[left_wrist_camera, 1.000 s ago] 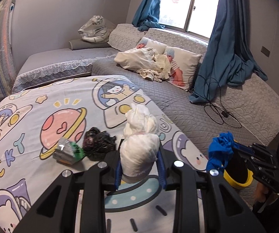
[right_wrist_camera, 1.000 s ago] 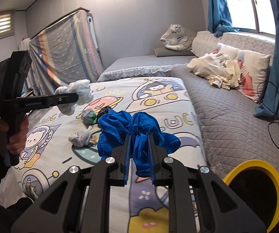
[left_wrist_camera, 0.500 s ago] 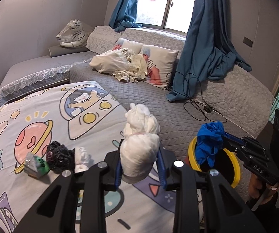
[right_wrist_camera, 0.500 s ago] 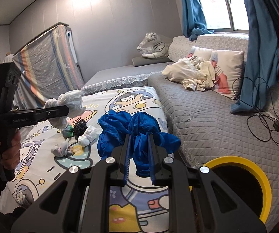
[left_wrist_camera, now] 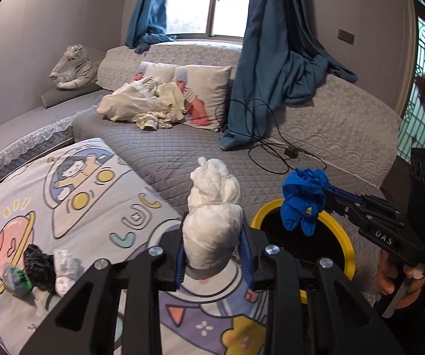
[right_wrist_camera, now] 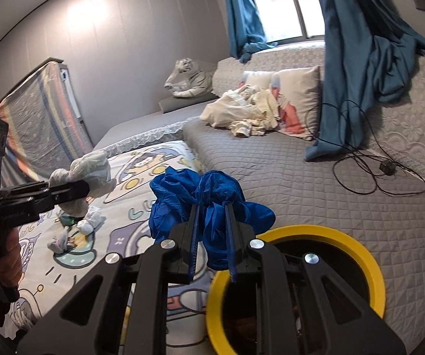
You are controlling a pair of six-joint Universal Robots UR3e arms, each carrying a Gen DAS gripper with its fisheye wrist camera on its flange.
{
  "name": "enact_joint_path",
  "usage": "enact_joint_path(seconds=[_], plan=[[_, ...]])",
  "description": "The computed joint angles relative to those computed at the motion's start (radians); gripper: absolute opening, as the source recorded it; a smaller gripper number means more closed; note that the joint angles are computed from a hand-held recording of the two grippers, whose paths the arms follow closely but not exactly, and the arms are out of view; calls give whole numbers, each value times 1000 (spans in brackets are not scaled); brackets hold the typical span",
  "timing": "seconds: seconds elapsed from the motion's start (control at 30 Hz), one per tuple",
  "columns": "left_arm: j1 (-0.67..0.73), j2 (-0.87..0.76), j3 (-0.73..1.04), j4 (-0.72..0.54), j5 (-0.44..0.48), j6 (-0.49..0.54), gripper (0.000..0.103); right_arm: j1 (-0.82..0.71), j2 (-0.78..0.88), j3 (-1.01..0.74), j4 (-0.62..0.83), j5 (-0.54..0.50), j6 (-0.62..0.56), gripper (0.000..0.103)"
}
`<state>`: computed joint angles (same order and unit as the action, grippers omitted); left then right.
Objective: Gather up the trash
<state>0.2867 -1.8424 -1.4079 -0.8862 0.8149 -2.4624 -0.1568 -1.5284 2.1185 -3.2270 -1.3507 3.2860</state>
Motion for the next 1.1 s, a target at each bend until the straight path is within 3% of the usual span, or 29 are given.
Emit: enact_joint_path(seconds=[0.63,1.1], plan=[[-271,-198,131,17,89,-1,28,-257,-5,199,-47,22,18,16],[-362,-298,192,-30,122,-18,28,-294,69,213,-61,4,51,20]])
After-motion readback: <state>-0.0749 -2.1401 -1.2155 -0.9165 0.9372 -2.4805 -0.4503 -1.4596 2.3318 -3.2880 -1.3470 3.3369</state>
